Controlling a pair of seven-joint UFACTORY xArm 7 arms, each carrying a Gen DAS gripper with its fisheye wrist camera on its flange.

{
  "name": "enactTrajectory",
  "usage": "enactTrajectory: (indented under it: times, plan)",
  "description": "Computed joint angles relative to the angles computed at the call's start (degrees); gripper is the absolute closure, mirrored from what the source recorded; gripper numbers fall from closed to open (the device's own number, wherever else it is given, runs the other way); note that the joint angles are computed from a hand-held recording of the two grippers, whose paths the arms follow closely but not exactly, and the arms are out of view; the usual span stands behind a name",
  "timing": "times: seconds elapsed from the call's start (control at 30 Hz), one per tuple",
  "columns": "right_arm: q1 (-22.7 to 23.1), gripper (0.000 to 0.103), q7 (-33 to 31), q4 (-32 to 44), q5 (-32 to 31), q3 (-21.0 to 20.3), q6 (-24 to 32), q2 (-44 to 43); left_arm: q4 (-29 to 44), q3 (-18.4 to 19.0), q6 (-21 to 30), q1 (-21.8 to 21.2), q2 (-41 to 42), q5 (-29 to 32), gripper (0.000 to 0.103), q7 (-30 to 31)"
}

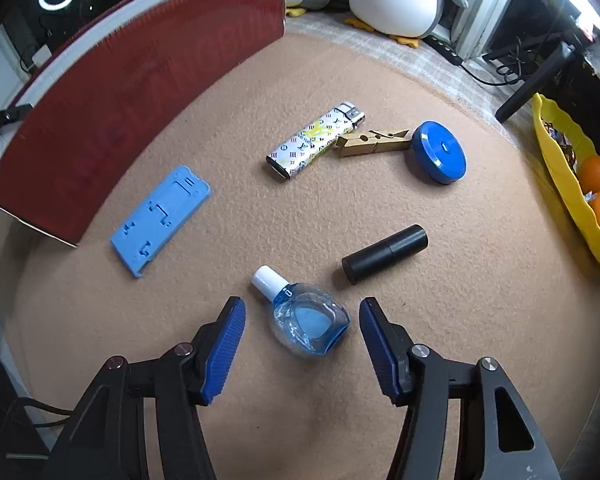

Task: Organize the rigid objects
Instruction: 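Grasp the blue perfume bottle with the right tool and lift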

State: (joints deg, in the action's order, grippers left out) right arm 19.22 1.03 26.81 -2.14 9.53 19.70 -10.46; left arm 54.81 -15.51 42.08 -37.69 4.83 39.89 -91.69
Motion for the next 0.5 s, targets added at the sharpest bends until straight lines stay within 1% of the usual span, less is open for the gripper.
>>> enactTrajectory:
  times: [0.03,0.07,0.1,0.27,0.37,0.5]
  plan:
    - [-0.47,0.050,0.44,0.36,-1.11,0.26,0.15,0.64,-0.05,0.01,-0.01,0.00,-0.02,-0.05,0.088,-0.04]
    - [-0.26,0.054,-0.39,0.58,-0.61,-0.10,0.22,1.07,-0.05,-0.01,0.03,-0.02,-0.03,-0.07,0.088,-0.09]
    - [0.17,0.054,-1.51,0.55,0.72,-0.59,0.03,1.10,-0.08,-0.01,0.03,-0.03,-0.06,-0.11,0.088,-0.11]
    - [0.85,0.067,-4.85,0.74,4.43,-1.48,0.30,1.23,-0.37,-0.02,-0.23,0.01,-0.09,-0.23,0.088,-0.42]
    - [0.71,0.068,-4.70,0.43,5.00,-1.16,0.52,0.82,-0.54,-0.03,-0.44,-0.02,-0.04,-0.19,0.088,-0.57]
    - [0.32,0.068,-2.20,-0.46,3.95,-0.26,-0.08,0.06,-0.66,0.01,-0.71,-0.05,-0.02,0.16,0.088,-0.94]
